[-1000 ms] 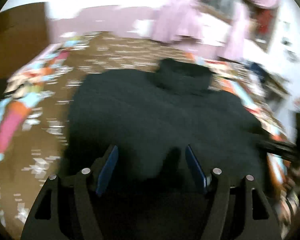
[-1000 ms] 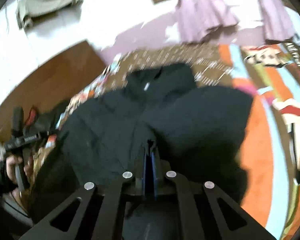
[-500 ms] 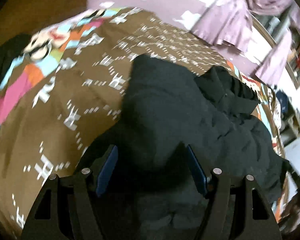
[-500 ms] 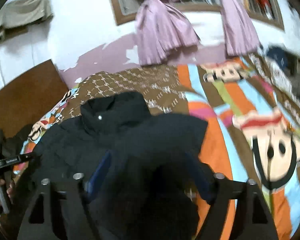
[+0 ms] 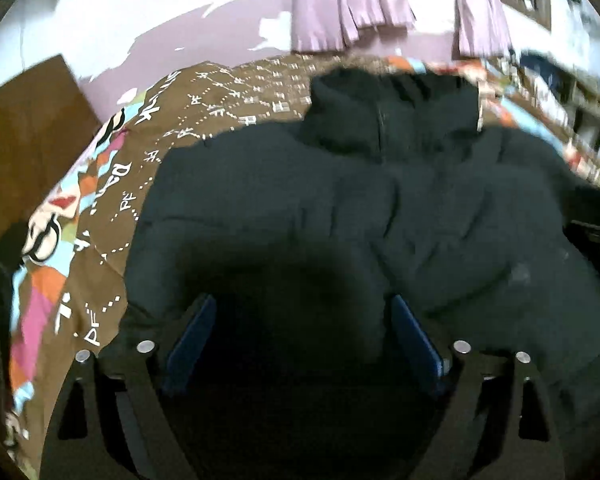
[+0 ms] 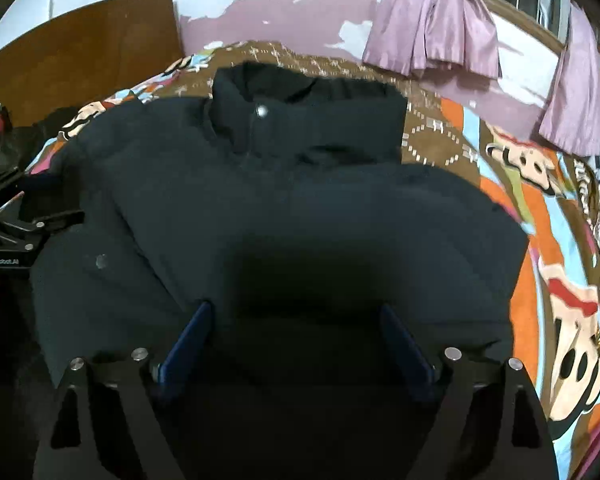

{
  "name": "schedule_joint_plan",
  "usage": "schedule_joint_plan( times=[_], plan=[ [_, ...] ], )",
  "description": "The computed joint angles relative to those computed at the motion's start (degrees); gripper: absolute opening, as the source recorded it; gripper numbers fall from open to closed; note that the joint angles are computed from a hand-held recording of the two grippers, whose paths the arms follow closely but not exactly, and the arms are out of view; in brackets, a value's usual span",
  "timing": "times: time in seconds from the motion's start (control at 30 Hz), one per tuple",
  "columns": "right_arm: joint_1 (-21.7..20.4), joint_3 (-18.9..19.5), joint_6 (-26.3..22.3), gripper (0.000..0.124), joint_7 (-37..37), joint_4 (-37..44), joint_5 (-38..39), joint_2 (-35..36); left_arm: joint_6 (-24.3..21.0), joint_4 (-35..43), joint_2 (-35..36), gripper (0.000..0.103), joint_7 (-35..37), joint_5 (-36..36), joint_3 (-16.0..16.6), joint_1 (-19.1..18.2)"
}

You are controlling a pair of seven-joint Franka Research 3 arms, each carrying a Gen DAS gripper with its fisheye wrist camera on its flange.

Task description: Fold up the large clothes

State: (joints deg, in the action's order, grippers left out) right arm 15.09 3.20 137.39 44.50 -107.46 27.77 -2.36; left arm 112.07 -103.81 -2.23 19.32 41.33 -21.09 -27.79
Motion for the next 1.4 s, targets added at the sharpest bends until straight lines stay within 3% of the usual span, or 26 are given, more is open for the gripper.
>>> schedule_joint_plan(
  times=[0.1,0.2,0.43,0.53,0.6,0.67,0.73,0.83,0.93,0.97,1.07,1.13,1.17,1.27,1.4],
  plan=[
    [-0.02,0.13,-1.05,0.086,2.06,0.22,-1.24,0.56,2.81,-2.77,-1.0,0.089,-1.5,0.37,0.22,0.18],
    [0.26,0.47,1.18,0.087,2.5,-1.59,-3.35,0.02,8.25,-7.75,-3.44,0.089,-3.68,0.42,0.48,1.06],
    [0.77,0.18,5.64,0.087,0.3,-5.0,-0.77,-1.68,0.56,-2.08,1.06,0.09,-1.71,2.02,-0.93,-0.09],
    [0.91,-0.1,6.1,0.087,-0.96,-5.41,1.32,-2.07,1.43,-3.28,0.42,0.09,-2.81,3.22,-0.47,-0.61],
    [0.67,-0.78,3.8,0.088,-1.54,-4.34,4.27,-2.42,3.27,-4.87,-0.72,0.091,-3.59,3.68,-0.18,-0.46],
    [0.45,-2.21,1.94,0.088,-5.63,-3.5,12.67,-3.52,5.69,-6.32,-2.19,0.091,-3.97,3.08,0.15,0.02],
    [0.08,-2.73,2.57,0.093,-7.59,-1.57,16.72,-3.55,8.89,-7.93,-4.16,0.09,-5.27,2.51,0.34,0.76],
    [-0.62,-2.09,5.06,0.095,-4.6,4.88,15.2,-0.16,19.55,-13.04,-10.02,0.09,-10.91,5.07,0.74,2.98],
    [-0.9,-0.99,7.23,0.095,3.16,13.67,10.07,6.33,24.17,-13.09,-12.07,0.091,-15.07,8.73,-0.15,6.36],
    [-0.81,-0.74,6.73,0.095,7.26,17.83,7.37,9.47,23.86,-11.38,-11.32,0.091,-14.45,8.6,-0.21,7.31],
    [-0.83,-0.08,1.09,0.09,18.05,31.94,2.45,19.6,17.26,-1.58,-5.04,0.091,-5.52,2.12,1.04,8.42],
    [-2.22,1.8,-3.13,0.067,19.68,39.82,3.96,25.12,13.9,4.74,-0.35,0.091,-1.6,-0.58,2.34,8.87],
    [-2.28,2.05,-4.21,0.063,20.78,42.24,3.21,26.91,12.45,7.31,1.64,0.091,-0.37,-1.3,2.88,8.82],
    [-0.44,1.57,-4.75,0.062,24.72,47.13,-2.2,30.81,4.39,18.44,9.82,0.09,3.79,-3.66,4.62,7.62],
    [1.46,1.0,-4.77,0.062,28.06,50.91,-7.49,34.15,3.5,23.81,14.19,0.09,2.86,-1.09,7.4,5.33]
  ],
)
